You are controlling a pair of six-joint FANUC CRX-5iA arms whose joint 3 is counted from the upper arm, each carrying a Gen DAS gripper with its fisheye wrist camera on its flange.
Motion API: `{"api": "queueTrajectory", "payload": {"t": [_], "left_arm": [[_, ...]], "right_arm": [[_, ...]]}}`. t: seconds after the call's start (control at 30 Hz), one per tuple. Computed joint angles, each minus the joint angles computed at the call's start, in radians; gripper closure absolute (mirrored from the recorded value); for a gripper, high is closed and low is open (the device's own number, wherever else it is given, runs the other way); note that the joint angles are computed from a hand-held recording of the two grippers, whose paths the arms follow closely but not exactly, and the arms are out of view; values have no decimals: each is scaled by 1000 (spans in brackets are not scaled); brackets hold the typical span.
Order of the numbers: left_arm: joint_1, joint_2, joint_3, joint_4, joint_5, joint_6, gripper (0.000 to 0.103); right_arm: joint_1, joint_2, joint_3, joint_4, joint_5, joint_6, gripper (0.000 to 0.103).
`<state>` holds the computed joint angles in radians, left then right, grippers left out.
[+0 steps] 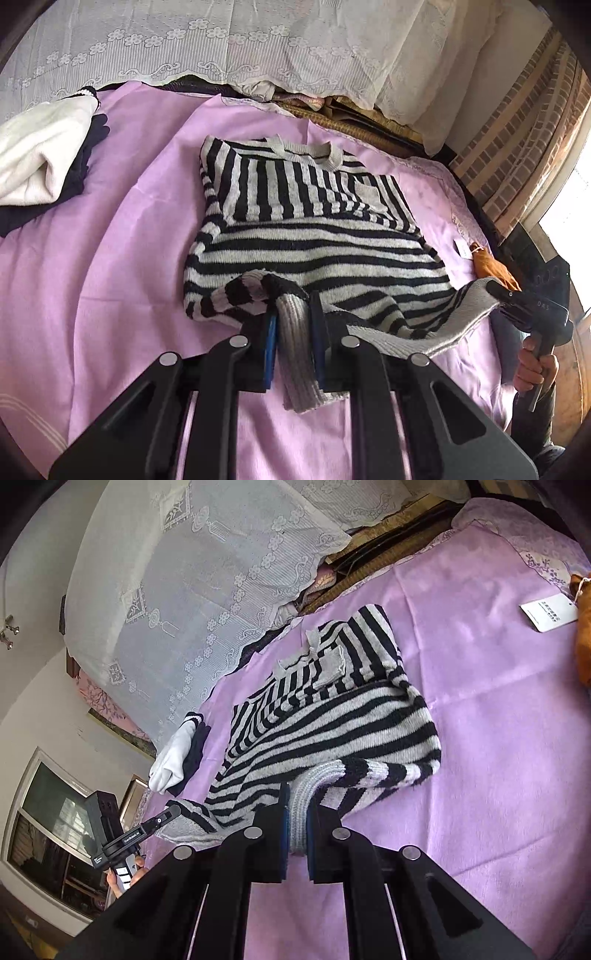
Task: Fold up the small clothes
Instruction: 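Lift the hem with both grippers and fold it onto the collar, release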
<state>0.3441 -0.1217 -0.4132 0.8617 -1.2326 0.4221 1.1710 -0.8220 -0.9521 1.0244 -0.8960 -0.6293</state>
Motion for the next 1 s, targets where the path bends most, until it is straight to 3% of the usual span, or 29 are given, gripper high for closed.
{"api": "queueTrajectory", "payload": {"t": [0.2, 0.57, 1.0], "left_arm": [[-99, 76, 91, -6, 127, 61, 88], [-221, 303, 362, -82, 218, 278, 89], [-314, 520, 638, -217, 299, 462, 89]], "right_arm": [[-260, 113, 101, -119, 197, 192, 95], [-621, 394, 346, -411, 409, 553, 95], [-826, 675, 520, -506, 585, 678, 95]]}}
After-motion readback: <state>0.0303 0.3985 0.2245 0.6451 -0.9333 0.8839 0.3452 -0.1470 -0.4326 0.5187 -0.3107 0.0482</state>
